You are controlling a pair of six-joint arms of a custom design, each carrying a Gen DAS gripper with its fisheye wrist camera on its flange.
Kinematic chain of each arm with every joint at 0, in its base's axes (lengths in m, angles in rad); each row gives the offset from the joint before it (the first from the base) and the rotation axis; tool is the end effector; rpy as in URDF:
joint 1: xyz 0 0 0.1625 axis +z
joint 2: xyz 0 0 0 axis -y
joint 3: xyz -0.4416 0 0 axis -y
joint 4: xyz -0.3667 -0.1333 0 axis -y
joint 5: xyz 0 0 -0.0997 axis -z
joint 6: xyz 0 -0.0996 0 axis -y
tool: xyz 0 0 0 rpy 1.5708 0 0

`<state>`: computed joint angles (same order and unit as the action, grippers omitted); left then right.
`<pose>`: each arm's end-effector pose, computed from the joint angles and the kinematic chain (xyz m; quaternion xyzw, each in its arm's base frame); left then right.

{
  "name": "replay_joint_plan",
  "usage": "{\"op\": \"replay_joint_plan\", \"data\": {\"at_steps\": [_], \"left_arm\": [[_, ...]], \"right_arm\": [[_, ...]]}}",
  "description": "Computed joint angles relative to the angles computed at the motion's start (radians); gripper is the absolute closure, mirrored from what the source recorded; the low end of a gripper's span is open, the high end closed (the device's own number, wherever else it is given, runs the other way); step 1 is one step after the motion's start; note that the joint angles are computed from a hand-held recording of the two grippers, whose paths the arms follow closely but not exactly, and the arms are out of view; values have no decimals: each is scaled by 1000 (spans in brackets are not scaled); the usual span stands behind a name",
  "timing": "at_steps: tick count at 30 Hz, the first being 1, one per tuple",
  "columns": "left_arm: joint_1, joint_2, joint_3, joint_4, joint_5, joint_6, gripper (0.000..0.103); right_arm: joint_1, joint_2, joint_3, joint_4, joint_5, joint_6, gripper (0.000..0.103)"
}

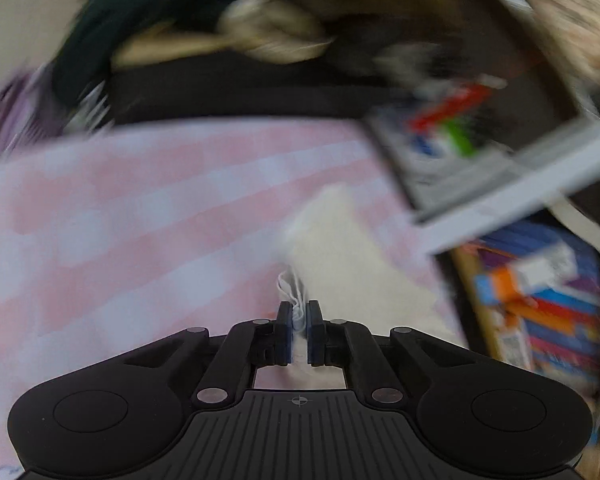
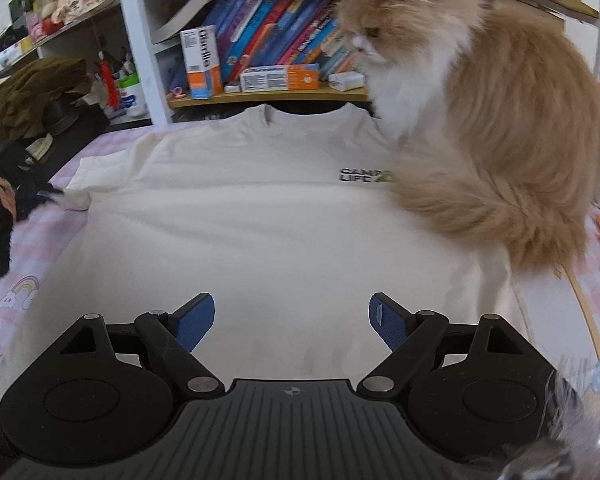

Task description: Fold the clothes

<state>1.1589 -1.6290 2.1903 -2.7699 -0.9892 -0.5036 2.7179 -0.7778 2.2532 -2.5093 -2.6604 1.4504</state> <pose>0.0064 -0.4550 0.4007 -0.1315 0.9046 -0.3898 0.1115 0.3938 -0.1282 0.0167 0.0113 -0.8359 0.4204 0.3528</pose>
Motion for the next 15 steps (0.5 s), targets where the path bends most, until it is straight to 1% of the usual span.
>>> {"op": "replay_joint_plan", "data": {"at_steps": [1, 3, 5, 7, 8, 9, 11, 13, 14, 15], "left_arm": [[-28, 0, 4, -15, -8, 62, 97], [-103, 3, 12, -19, -43, 225, 97], [-167, 4, 26, 13, -141, 417, 96], [-239, 4, 52, 142, -177, 608, 94], [-280, 12, 58, 214, -182, 696, 90], [-308, 21, 83, 263, -145, 766, 89], [-375, 51, 137, 352, -45, 874, 85], [-396, 61, 184, 356, 42, 880, 82], [-384, 54, 187, 367, 46, 857, 78], [-365, 40, 178, 376, 35, 834, 74]], "right_arm": [[1, -5, 4, 11, 1, 18, 19], [1, -15, 11, 26, 3, 46, 19], [-1, -21, 17, 33, 3, 64, 19], [-4, -20, 20, 23, 2, 60, 19], [-5, -20, 22, 14, 1, 53, 19], [-7, -19, 23, 4, 1, 46, 19], [-10, -15, 26, -17, 6, 28, 19], [-9, -16, 25, -8, 13, 31, 19], [-8, -19, 26, 0, 16, 37, 19], [-8, -21, 26, 9, 19, 44, 19]]}}
